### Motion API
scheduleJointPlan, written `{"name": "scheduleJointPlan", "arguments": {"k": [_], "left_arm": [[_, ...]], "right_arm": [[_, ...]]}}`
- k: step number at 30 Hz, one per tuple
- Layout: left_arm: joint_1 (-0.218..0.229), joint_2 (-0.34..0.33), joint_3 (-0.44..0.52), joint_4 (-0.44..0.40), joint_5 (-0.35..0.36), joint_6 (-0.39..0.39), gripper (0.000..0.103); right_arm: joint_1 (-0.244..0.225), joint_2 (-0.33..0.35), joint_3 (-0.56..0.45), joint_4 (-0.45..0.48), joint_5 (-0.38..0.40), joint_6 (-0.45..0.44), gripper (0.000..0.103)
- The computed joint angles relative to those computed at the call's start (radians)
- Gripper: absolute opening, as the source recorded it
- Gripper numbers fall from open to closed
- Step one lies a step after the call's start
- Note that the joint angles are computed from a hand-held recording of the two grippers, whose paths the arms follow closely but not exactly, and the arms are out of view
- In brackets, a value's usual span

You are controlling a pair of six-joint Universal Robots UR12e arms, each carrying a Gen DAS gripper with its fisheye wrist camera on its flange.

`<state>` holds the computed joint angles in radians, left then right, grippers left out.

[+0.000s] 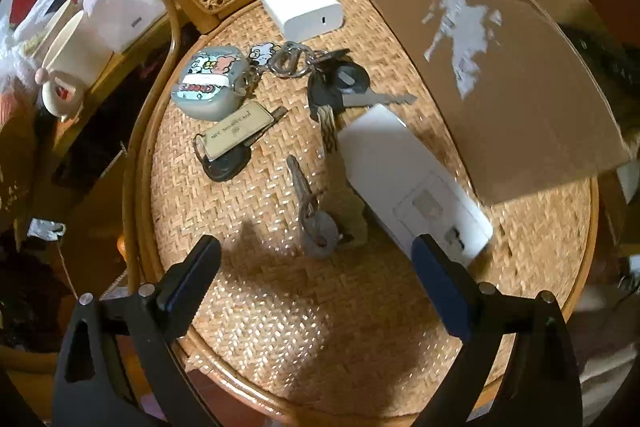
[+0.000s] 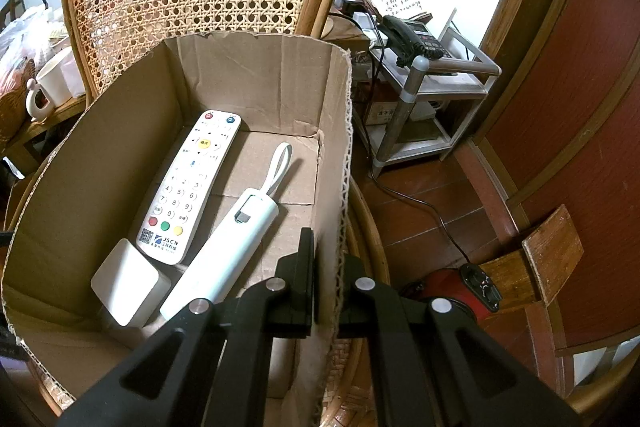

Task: Organize rigid objects
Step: 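Move the left tool to the bunch of keys and grasp them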

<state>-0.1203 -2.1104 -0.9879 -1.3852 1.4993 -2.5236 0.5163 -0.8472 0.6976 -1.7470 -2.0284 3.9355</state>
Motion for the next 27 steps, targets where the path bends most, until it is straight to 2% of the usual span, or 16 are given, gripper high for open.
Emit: {"name": "scheduleJointPlan", "arguments": {"k": [3,7,12,13,15,16,17,18,22,23,24,25,27], "left_arm": [[-0.003,0.013,-0.029,0.050,0.049,0.007,0.095],[-0.007,0.004,-0.029,0.044,0.072,0.009,0.095],[-0.005,0.002,-0.036,0.065,0.030,0.032,0.093],[-0.003,0.003,-0.042,0.081,0.013,0.036,0.089],[0.007,-0.003,-0.030,0.060,-0.054,0.039,0.072],[0.016,-0.013,-0.008,0.014,-0.107,0.036,0.050],[0.021,-0.020,0.006,-0.011,-0.142,0.022,0.036],[0.020,-0.021,0.004,0.006,-0.135,0.016,0.033],[0.020,-0.036,0.033,-0.018,-0.135,-0.039,0.030],[0.022,-0.036,0.032,-0.010,-0.143,-0.048,0.024],[0.026,-0.031,0.028,0.007,-0.162,-0.062,0.019],[0.036,-0.031,0.036,0.001,-0.212,-0.083,0.009],[0.047,-0.041,0.060,-0.035,-0.249,-0.110,0.009]], "right_arm": [[0.000,0.000,0.000,0.000,0.000,-0.001,0.006],[0.000,0.001,-0.001,0.000,0.000,0.000,0.006],[0.000,0.001,-0.001,0.000,-0.001,0.000,0.006],[0.000,0.001,-0.001,0.001,0.000,0.000,0.006],[0.000,0.000,-0.001,0.000,0.000,0.000,0.006],[0.000,0.001,-0.002,0.002,0.000,0.001,0.006],[0.000,0.001,-0.002,0.002,0.000,0.001,0.006],[0.000,0.001,-0.001,0.001,0.000,0.002,0.006],[-0.001,0.001,-0.002,0.001,0.001,0.001,0.006],[-0.001,0.001,-0.002,0.001,0.000,0.001,0.006],[-0.001,0.001,-0.001,0.001,0.000,0.000,0.006],[-0.001,0.001,-0.001,0.000,0.001,-0.001,0.006],[-0.002,0.001,0.000,0.000,0.001,-0.001,0.006]]}}
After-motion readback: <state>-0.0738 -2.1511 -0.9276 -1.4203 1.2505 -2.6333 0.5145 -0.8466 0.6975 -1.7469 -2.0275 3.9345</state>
